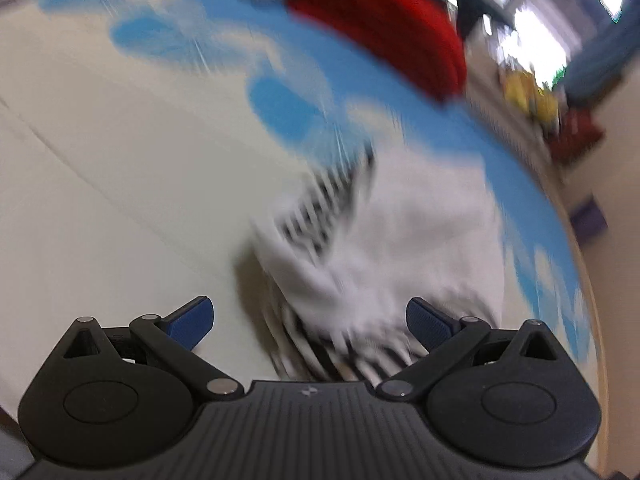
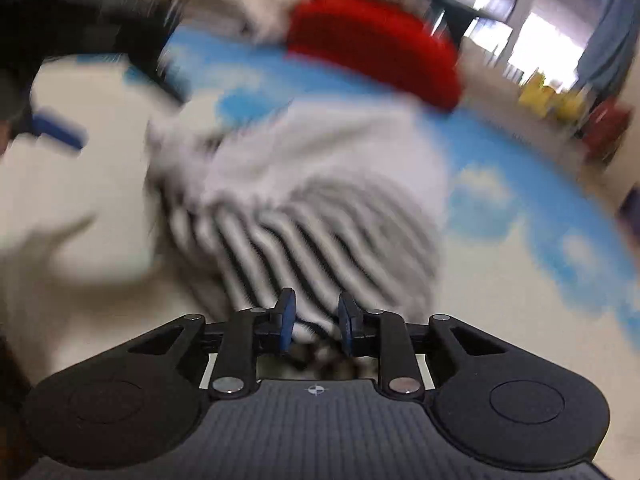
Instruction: Fold small clothes
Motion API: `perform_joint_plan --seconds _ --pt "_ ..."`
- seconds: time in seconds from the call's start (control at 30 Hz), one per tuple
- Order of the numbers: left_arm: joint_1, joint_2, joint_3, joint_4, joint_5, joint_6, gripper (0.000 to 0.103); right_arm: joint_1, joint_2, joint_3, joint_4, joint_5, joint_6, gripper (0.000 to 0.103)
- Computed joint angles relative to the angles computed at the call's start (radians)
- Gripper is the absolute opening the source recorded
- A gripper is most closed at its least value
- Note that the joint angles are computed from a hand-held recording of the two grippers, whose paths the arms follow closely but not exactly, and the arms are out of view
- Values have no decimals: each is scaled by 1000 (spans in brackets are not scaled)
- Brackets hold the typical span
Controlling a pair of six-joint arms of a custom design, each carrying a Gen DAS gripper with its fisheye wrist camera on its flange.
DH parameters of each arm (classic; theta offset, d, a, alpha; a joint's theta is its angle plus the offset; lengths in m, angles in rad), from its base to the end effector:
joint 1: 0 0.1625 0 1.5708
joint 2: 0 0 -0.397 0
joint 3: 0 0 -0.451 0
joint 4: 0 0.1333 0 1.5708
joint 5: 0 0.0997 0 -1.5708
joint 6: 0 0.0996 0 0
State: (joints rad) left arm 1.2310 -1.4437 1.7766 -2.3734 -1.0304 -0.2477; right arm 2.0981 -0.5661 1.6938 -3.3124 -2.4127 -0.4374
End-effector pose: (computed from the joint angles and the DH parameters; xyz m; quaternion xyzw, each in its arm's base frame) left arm -0.0274 -0.6311 0.3779 -0.0189 0.9391 -0.2898 0.1835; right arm 0.3771 -0.5304 -0.0288 0.2942 -0.8280 0.2930 0.3767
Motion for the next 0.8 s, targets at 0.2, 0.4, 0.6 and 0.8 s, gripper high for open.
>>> perform_joint_plan --seconds 0.2,0.4,0.6,0.8 --pt "15 96 -72 196 77 -72 103 -19 -83 60 89 130 176 35" --pt "37 57 -62 204 -1 -151 103 -60 -272 113 232 223 391 65" --pt "81 40 -66 171 -161 -243 103 -164 -273 -66 337 276 376 85" --pt "110 95 -121 194 -278 -253 103 -230 -34 -464 440 229 340 86"
